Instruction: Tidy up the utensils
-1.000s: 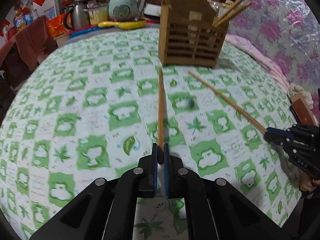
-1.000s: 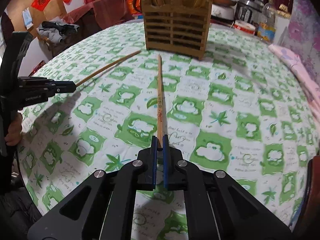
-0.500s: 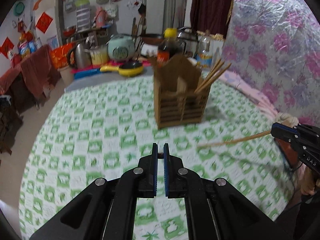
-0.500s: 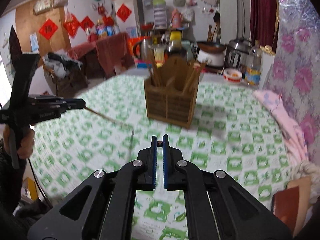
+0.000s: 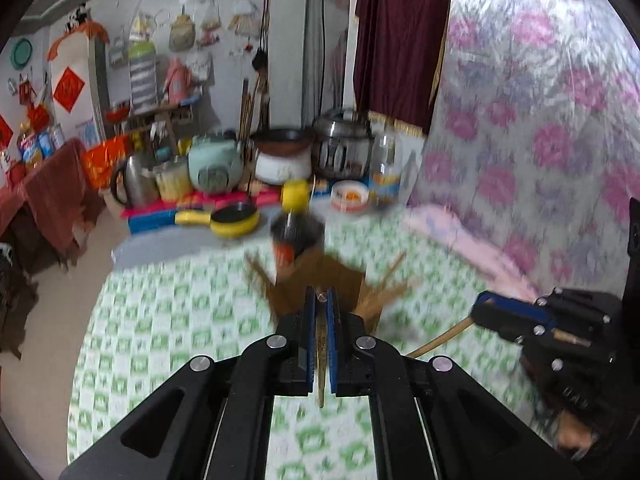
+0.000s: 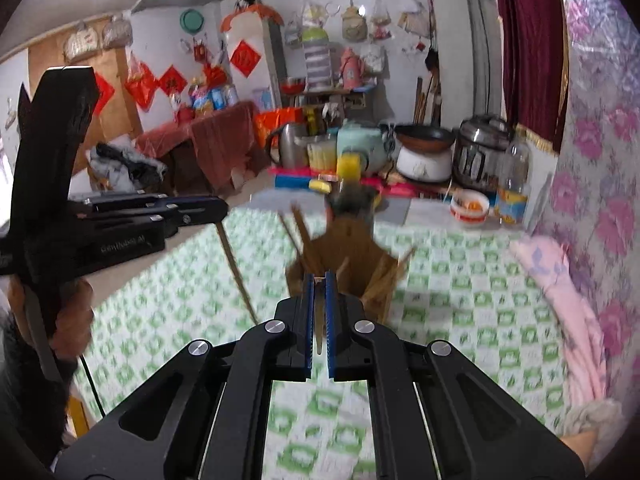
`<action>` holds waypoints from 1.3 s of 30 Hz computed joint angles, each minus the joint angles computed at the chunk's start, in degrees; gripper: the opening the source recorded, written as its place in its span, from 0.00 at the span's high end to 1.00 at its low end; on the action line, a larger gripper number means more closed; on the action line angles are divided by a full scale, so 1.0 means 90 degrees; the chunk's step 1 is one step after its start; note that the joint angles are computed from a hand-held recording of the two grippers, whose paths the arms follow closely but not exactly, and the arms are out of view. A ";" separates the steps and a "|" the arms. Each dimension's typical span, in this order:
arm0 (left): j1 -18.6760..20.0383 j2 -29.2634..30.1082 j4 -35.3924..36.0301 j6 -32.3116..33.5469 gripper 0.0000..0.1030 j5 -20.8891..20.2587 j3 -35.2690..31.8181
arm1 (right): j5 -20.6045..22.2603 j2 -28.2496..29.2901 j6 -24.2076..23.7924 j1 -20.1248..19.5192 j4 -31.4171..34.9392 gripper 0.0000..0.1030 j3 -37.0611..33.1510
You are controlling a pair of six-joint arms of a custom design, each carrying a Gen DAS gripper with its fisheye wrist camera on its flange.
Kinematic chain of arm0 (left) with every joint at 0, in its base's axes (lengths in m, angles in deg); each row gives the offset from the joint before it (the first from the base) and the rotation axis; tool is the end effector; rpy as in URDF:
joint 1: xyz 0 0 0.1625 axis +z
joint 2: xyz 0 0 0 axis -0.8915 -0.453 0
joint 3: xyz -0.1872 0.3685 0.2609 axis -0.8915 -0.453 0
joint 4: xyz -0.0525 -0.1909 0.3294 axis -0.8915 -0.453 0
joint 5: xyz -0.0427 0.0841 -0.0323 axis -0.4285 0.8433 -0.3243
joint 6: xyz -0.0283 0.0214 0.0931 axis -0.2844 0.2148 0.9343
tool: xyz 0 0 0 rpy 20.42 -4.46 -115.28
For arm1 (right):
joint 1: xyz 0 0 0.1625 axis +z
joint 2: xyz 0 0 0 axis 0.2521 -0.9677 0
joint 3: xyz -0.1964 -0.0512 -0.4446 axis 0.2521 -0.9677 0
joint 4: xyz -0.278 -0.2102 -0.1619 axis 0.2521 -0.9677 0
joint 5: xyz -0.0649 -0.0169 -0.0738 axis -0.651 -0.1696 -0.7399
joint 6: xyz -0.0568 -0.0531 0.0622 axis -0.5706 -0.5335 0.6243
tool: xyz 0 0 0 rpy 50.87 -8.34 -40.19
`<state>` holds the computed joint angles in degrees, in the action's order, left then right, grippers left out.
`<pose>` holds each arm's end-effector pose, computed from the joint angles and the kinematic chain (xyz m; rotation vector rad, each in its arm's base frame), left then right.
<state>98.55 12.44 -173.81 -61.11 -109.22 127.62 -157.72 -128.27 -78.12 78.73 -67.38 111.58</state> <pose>-0.5980 -0.6978 0.1497 0.4192 2.1991 -1.0702 0.1756 -0.7086 0.5135 1.2228 -2.4975 0.8461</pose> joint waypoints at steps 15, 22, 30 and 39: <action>0.0828 0.1026 0.0129 0.0172 0.86 -0.0239 -0.1915 | -0.0678 0.1474 0.0681 0.0088 0.0481 0.89 -0.1878; 0.0779 0.0260 -0.0467 -0.0441 0.33 0.0034 -0.0105 | -0.0333 0.1033 0.0706 -0.0085 -0.0149 0.70 -0.1093; 0.0264 -0.0251 -0.1004 -0.1025 0.07 0.0958 0.1556 | 0.0098 0.0148 0.0430 -0.0199 -0.1538 0.47 0.0580; -0.0239 -0.0524 -0.1304 -0.2162 0.06 0.1638 0.2982 | 0.0354 -0.0462 0.0428 -0.0587 -0.3372 0.27 0.2262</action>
<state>96.40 7.73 -185.54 -80.57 -94.48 154.46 -154.53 -132.42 -74.26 73.45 -97.73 131.94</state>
